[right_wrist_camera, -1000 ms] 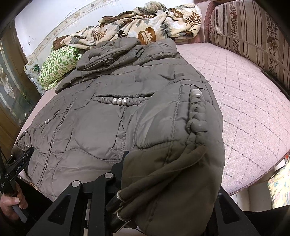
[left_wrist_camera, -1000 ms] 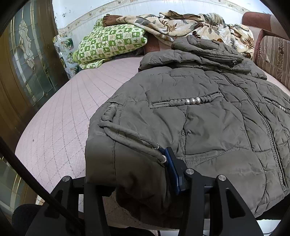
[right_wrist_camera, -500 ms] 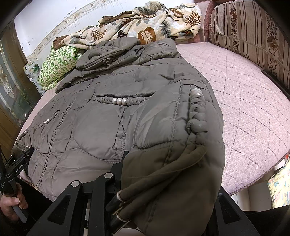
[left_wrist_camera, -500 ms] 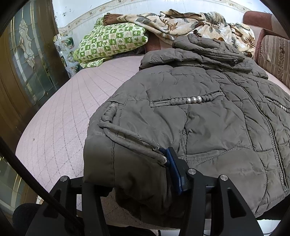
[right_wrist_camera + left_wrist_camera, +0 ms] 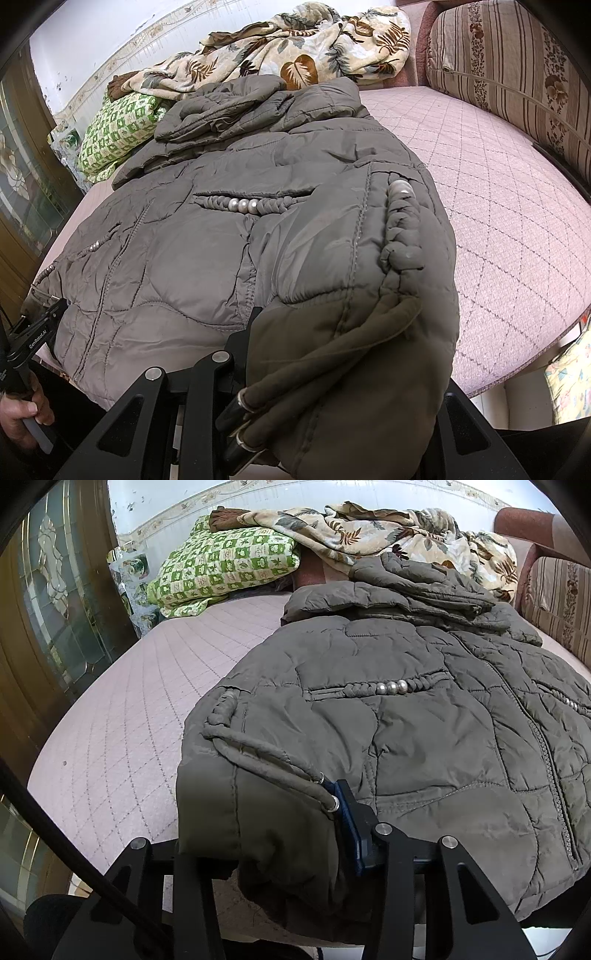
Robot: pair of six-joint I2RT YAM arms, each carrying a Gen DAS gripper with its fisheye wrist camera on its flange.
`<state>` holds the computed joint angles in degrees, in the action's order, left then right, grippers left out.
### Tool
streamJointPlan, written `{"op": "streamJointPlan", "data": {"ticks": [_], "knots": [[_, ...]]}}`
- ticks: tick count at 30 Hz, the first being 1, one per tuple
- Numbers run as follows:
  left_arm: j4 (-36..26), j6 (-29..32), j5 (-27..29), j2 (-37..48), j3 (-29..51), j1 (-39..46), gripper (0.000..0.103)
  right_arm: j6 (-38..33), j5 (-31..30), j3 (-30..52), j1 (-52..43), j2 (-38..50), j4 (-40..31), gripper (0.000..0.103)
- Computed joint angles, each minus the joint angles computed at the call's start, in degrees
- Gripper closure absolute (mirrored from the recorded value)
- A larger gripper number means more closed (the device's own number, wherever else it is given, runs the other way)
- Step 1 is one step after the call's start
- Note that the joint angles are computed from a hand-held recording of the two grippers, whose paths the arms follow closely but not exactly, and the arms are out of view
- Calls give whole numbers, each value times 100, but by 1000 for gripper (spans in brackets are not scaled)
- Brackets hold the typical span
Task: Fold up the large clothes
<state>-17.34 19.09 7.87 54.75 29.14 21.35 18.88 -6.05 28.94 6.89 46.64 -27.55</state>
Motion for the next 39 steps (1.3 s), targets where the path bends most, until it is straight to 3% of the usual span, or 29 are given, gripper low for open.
{"op": "streamJointPlan", "data": {"ticks": [39], "knots": [[-13,66,113,-1,18,86,60,158,24,-28,51,-42,23,71]]}}
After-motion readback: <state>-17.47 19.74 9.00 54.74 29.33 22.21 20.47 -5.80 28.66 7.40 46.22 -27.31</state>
